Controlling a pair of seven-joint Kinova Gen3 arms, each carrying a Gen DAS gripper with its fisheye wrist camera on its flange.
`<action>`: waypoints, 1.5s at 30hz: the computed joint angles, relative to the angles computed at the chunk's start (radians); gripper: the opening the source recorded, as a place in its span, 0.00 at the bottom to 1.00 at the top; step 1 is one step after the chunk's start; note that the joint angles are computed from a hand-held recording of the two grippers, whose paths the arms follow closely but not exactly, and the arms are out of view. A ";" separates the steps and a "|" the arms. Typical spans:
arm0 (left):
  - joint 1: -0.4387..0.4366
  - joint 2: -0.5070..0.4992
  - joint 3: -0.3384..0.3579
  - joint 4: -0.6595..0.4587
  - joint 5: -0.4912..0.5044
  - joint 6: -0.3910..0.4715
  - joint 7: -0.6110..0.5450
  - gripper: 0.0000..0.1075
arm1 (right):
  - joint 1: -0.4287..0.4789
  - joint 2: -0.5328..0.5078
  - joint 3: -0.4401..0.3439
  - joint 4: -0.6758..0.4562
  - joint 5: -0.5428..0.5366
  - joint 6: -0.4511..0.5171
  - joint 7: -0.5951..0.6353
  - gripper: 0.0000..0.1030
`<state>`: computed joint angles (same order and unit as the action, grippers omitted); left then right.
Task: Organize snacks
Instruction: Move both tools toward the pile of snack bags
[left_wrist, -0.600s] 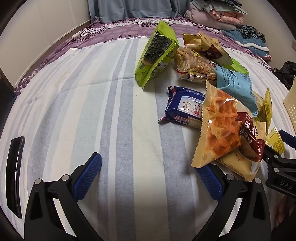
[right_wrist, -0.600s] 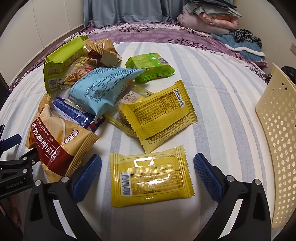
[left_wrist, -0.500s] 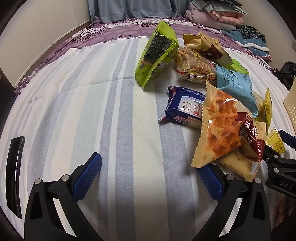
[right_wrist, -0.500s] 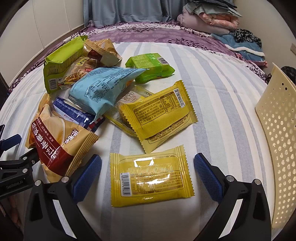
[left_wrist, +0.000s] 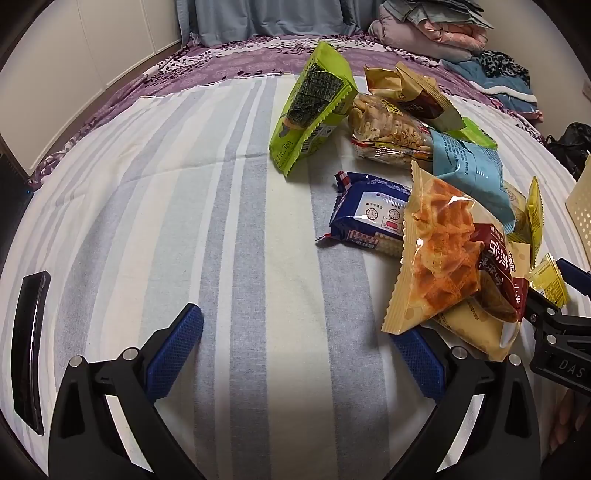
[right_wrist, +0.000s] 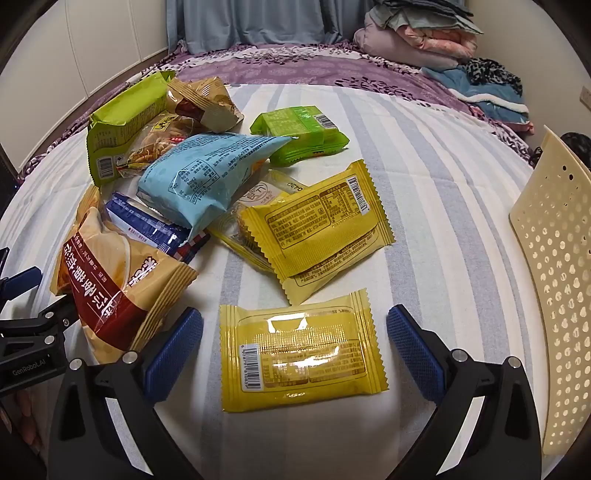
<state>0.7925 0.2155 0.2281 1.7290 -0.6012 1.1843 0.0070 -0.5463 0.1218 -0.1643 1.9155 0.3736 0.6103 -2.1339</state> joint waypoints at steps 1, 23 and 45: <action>-0.001 -0.001 0.000 0.000 0.001 0.000 -0.002 0.94 | 0.000 0.001 0.000 0.000 0.000 0.000 -0.001 0.95; 0.052 -0.043 0.044 -0.041 -0.109 0.085 0.043 0.94 | 0.114 -0.169 -0.010 0.121 -0.183 -0.171 0.170 0.95; 0.028 -0.077 0.068 -0.020 -0.119 -0.090 0.046 0.94 | 0.202 -0.212 0.046 0.186 -0.578 -0.244 0.572 0.95</action>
